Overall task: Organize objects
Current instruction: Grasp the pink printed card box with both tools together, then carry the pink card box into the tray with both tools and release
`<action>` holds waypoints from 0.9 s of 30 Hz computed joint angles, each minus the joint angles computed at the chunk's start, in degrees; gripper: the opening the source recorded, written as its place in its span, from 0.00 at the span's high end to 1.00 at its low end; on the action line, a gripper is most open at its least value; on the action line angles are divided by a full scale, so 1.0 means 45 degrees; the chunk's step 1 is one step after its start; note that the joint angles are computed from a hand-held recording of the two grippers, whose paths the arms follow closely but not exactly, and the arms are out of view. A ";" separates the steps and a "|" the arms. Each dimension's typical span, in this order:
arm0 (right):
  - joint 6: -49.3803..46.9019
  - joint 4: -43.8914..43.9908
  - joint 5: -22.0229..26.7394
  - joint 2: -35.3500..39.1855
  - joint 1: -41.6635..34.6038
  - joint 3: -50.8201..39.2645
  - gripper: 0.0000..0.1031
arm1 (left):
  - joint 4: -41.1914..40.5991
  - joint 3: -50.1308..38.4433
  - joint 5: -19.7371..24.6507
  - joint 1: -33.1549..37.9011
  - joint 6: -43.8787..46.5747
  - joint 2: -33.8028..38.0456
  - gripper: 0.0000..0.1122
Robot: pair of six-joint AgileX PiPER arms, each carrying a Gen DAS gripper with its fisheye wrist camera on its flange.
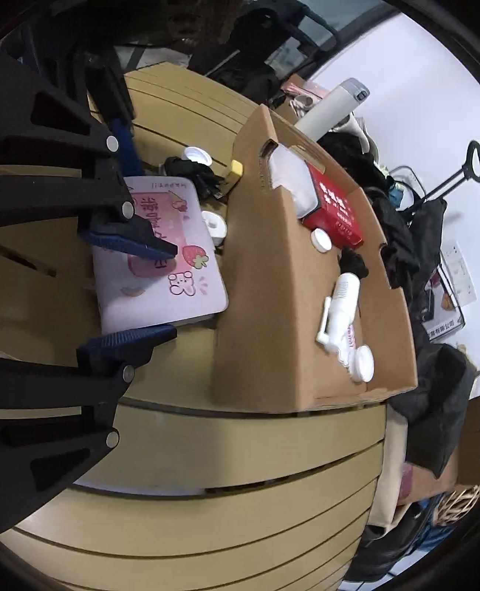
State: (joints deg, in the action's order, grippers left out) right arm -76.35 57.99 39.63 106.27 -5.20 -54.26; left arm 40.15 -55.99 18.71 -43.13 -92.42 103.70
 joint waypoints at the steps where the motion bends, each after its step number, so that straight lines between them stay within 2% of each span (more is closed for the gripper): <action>1: -0.0015 -0.0038 -0.0069 -0.0329 -0.0105 0.0365 0.73 | -0.0219 0.0223 -0.0024 -0.0117 0.0122 -0.0210 0.79; 4: -0.0363 -0.0120 0.0123 -0.1669 -0.1092 0.2147 0.77 | -0.0781 0.1470 -0.0800 -0.0542 0.0170 -0.1089 0.83; 5: -0.0710 -0.0005 0.0312 -0.2136 -0.1670 0.2894 0.77 | -0.0414 0.1937 -0.0980 -0.0923 -0.0294 -0.1386 0.83; 8: -0.2118 -0.0174 0.1538 -0.3521 -0.4555 0.5214 0.77 | 0.2226 0.3068 -0.0881 -0.2699 -0.3639 -0.1978 0.83; 10: -0.2682 -0.0618 0.2206 -0.4234 -0.6335 0.6182 0.78 | 0.2986 0.3122 0.0034 -0.4152 -0.5041 -0.2096 0.83; 13: -0.3049 -0.1342 0.2470 -0.5311 -0.7651 0.6863 0.80 | 0.1772 0.2490 0.1085 -0.5154 -0.4012 -0.1975 0.83; 15: -0.2951 -0.1698 0.2779 -0.5843 -0.8137 0.6921 0.80 | 0.1879 0.2031 0.2115 -0.5763 -0.3862 -0.2080 0.83; 17: -0.3344 -0.1932 0.3888 -0.6378 -0.9261 0.6800 0.80 | 0.2215 0.1778 0.2911 -0.6245 -0.4110 -0.2377 0.83; 19: -0.3525 -0.2116 0.4887 -0.6786 -0.9982 0.6579 0.80 | 0.2493 0.1875 0.3146 -0.6460 -0.4550 -0.2840 0.83; 22: -0.3511 -0.2269 0.5871 -0.7359 -1.0516 0.6284 0.80 | 0.2345 0.1910 0.3245 -0.6327 -0.4331 -0.3440 0.83; 24: -0.3177 -0.2100 0.6233 -0.7871 -1.0297 0.6041 0.80 | 0.2277 0.1660 0.3443 -0.5962 -0.3688 -0.3823 0.83; 27: -0.1915 -0.1268 0.6197 -0.8239 -0.8796 0.5142 0.80 | 0.2192 0.0996 0.3559 -0.4942 -0.2200 -0.4235 0.83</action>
